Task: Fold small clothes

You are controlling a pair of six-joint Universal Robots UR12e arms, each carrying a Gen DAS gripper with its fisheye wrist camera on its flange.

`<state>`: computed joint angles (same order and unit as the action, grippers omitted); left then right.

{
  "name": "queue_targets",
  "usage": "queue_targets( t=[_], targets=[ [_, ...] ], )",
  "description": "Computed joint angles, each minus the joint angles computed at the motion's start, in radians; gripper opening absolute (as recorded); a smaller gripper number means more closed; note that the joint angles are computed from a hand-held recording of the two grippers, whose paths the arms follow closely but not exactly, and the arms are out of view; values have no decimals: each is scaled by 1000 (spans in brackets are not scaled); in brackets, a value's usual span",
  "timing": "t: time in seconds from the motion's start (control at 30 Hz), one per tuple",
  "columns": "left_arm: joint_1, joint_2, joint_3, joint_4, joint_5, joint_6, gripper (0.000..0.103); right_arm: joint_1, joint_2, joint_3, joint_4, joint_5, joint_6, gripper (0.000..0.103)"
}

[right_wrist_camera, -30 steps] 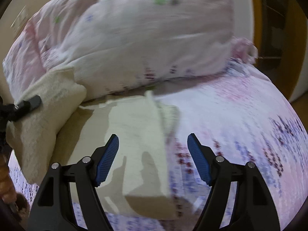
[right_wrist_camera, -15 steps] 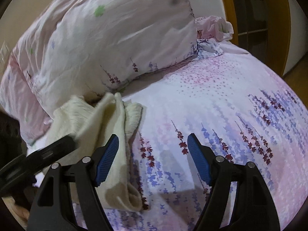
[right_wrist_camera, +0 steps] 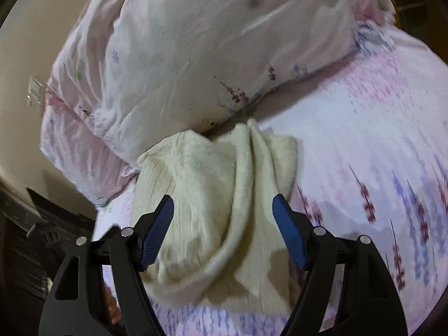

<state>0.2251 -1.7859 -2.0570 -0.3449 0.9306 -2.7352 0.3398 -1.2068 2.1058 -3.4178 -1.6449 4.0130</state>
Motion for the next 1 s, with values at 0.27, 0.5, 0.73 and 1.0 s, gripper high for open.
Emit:
queue_targets(
  t=[0.27, 0.5, 0.73, 1.0],
  targets=[
    [-6, -23, 7, -45, 28, 19, 82, 21, 52, -116, 163, -65, -115, 7],
    [11, -19, 3, -106, -22, 45, 85, 45, 37, -62, 78, -259, -40, 6],
    [10, -1, -16, -130, -22, 81, 85, 20, 26, -54, 209, -222, 56, 11],
    [29, 11, -30, -158, -38, 87, 85, 13, -36, 47, 87, -63, 93, 66]
  ],
)
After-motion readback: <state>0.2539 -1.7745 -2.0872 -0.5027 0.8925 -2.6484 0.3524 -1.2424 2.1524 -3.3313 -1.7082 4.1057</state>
